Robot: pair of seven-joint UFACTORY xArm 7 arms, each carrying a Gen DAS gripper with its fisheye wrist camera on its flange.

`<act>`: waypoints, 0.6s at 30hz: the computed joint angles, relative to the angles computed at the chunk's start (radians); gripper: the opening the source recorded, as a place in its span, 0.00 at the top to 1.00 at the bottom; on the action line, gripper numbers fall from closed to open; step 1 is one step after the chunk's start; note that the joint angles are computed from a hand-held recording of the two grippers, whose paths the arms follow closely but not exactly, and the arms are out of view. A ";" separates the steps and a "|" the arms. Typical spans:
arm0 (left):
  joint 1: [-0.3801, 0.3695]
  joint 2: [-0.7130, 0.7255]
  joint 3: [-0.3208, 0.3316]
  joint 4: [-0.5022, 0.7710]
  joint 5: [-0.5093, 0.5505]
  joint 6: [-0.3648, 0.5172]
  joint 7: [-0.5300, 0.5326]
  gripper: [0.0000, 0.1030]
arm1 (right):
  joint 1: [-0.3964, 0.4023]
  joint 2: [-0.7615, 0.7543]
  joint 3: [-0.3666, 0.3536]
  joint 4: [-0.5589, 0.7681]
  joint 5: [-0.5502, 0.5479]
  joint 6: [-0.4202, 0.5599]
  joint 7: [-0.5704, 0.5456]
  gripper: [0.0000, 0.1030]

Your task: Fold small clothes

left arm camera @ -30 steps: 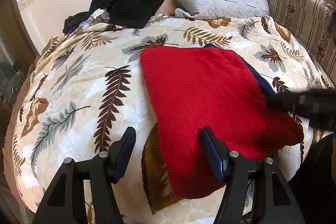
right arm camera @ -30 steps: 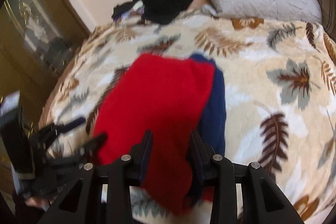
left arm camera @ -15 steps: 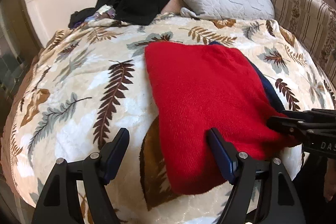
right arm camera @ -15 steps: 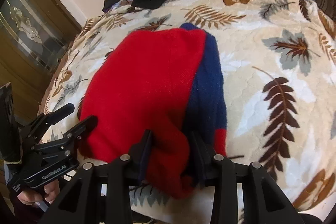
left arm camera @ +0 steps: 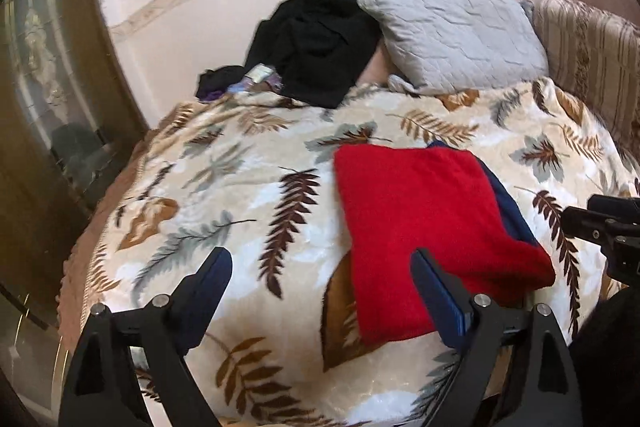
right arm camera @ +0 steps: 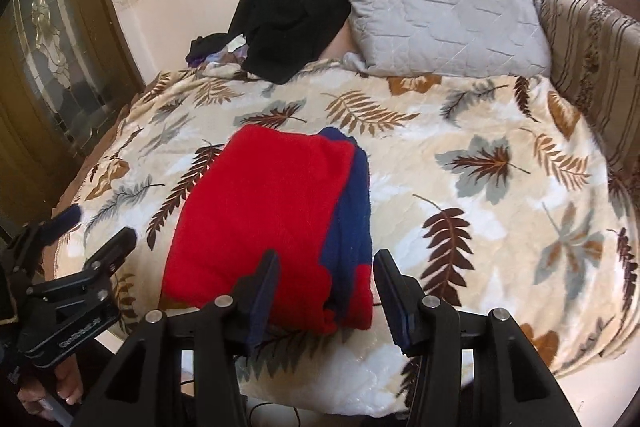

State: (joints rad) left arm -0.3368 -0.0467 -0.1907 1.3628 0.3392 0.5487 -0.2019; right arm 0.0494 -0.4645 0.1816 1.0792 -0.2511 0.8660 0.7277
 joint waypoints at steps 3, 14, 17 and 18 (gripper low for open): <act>0.005 -0.032 -0.001 -0.026 0.012 -0.006 -0.016 0.12 | -0.002 -0.022 0.011 -0.004 -0.004 0.020 0.017 0.49; 0.043 -0.109 -0.026 -0.044 0.069 0.013 -0.084 0.12 | 0.000 -0.047 0.059 0.017 -0.052 0.096 0.064 0.48; 0.050 -0.129 -0.027 -0.050 0.052 0.008 -0.083 0.12 | 0.000 -0.052 0.073 0.034 -0.070 0.121 0.079 0.48; 0.049 -0.138 -0.024 -0.049 0.033 0.008 -0.070 0.12 | -0.003 -0.052 0.082 0.044 -0.084 0.131 0.084 0.48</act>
State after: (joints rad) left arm -0.2878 -0.1845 -0.2148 1.3137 0.3719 0.5570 -0.2721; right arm 0.0467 -0.5164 0.2634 1.1232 -0.3351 0.9971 0.8116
